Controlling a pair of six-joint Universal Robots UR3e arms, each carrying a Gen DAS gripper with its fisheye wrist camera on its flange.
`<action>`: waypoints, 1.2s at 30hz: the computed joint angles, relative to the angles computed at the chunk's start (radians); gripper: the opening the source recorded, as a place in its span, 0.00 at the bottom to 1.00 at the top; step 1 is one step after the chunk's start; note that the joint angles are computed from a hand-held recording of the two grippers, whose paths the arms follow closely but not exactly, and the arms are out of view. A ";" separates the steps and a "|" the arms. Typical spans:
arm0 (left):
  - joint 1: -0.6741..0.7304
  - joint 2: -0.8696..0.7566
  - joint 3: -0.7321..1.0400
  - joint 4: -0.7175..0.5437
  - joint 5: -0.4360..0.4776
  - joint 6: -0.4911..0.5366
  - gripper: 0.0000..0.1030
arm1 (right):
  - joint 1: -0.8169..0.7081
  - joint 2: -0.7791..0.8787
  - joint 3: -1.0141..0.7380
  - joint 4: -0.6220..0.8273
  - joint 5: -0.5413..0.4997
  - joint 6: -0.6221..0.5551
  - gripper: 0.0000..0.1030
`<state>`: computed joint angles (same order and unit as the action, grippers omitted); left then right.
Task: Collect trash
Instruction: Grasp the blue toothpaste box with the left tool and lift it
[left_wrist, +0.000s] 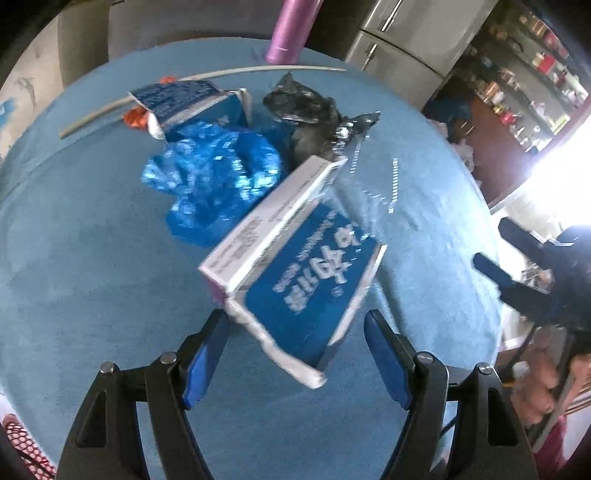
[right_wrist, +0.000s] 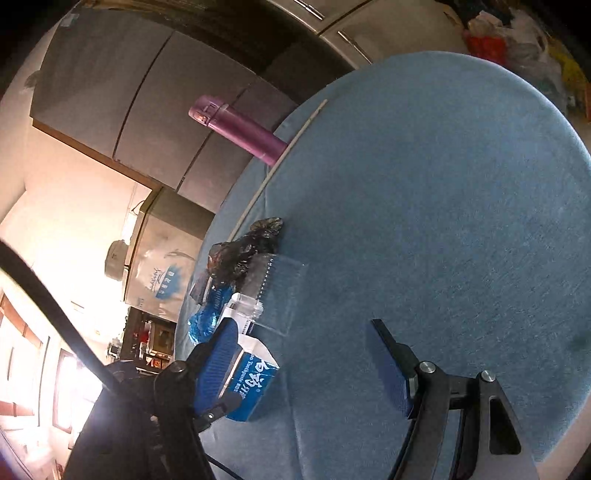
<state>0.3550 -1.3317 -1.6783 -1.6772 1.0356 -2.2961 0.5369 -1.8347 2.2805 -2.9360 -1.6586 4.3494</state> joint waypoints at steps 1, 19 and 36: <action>0.004 0.000 0.001 -0.021 -0.013 0.005 0.73 | 0.002 0.008 -0.003 -0.001 -0.001 0.001 0.74; -0.064 0.005 0.011 -0.072 -0.071 -0.055 0.73 | 0.028 0.041 -0.054 0.059 -0.047 -0.012 0.74; 0.045 0.161 -0.059 -0.105 -0.004 0.038 0.53 | -0.035 0.338 -0.531 0.392 0.066 -0.079 0.74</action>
